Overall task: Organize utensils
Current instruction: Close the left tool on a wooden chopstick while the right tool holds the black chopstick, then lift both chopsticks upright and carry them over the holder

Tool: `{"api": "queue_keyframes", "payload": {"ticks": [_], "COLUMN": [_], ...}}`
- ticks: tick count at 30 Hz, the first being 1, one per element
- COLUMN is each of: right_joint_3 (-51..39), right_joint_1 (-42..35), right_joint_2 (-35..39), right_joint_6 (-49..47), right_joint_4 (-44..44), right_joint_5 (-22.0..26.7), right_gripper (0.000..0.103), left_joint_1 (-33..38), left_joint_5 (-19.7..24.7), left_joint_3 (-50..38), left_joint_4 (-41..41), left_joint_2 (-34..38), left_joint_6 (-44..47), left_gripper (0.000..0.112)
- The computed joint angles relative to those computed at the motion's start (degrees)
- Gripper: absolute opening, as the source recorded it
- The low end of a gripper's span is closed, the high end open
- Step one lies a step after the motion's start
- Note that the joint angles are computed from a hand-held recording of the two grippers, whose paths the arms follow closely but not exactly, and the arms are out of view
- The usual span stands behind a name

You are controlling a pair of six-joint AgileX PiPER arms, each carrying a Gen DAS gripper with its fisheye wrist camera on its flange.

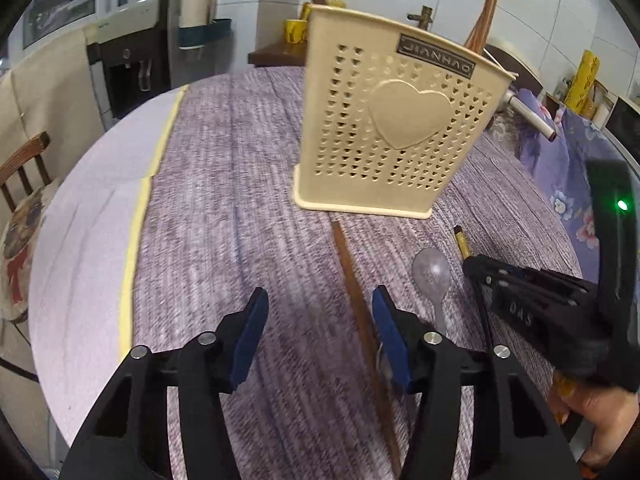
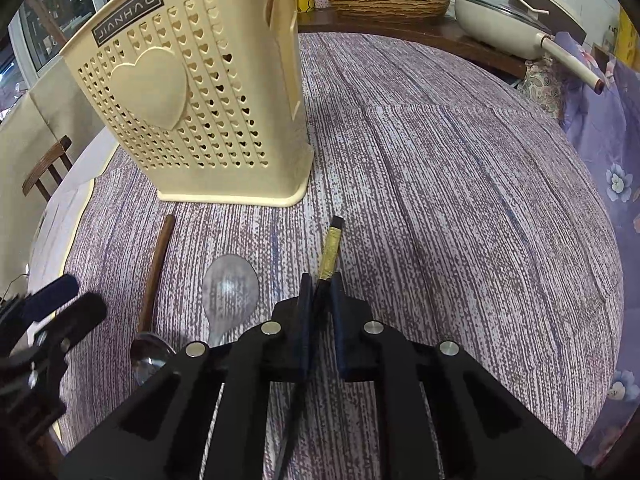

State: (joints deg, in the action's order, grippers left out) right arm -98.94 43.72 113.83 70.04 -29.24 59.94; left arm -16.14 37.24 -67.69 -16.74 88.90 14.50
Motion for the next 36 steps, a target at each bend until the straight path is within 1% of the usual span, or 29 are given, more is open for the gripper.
{"api": "queue_keyframes", "payload": {"ticks": [1,3,4,6,11,14,18,19,28,33,34,36], "right_joint_3": [0.67,1.94,2.46,3.01,2.98,2.65,2.93,2.98,2.36,3.87,4.32,6.43], "right_joint_1": [0.15,0.27,0.33,0.68,0.98,1.38,1.28,1.21,1.55,1.19,0.98,0.27], "right_joint_2": [-0.45,-1.20,-1.49,-1.83,-1.57,-1.20,-1.30,-1.35,-0.91,-1.75,-2.02,-3.30], "right_joint_6": [0.12,0.72,1.07,1.49,2.21,2.51,2.91,2.77,3.25,4.26,4.54,5.41], "right_joint_4": [-0.13,-0.31,-0.48,-0.93,-1.56,-2.22,-2.35,-2.26,-2.68,-2.86,-2.75,-2.18], "right_joint_5": [-0.13,-0.78,-0.95,-0.86,-0.83,-0.29,-0.67,-0.67,-0.21,-1.77,-2.40,-5.16], "right_gripper": [0.009,0.009,0.009,0.009,0.009,0.009,0.009,0.009,0.009,0.009,0.008,0.008], "left_joint_1": [-0.83,-2.51,-2.86,-3.70,-5.67,-6.85,-7.47,-7.50,-6.84,-6.92,-6.99,-6.40], "left_joint_5": [0.43,1.01,1.28,1.31,0.59,0.49,-0.52,-0.55,-0.59,-0.79,-0.78,-0.64], "left_joint_3": [-1.14,-3.13,-3.65,-4.31,-5.05,-5.39,-5.52,-5.56,-5.19,-5.33,-5.17,-5.22], "left_joint_4": [1.34,4.20,4.39,5.55,9.58,12.23,15.47,15.97,14.58,14.18,14.14,12.23], "left_joint_2": [1.17,3.48,4.22,5.56,6.67,6.96,7.36,7.38,6.91,7.11,6.94,6.94], "left_joint_6": [-1.10,-3.97,-4.25,-5.83,-9.88,-12.13,-16.02,-16.50,-15.44,-16.32,-16.49,-15.14], "left_gripper": [0.046,0.040,0.037,0.033,0.031,0.025,0.012,0.010,0.010,0.009,0.009,0.009]}}
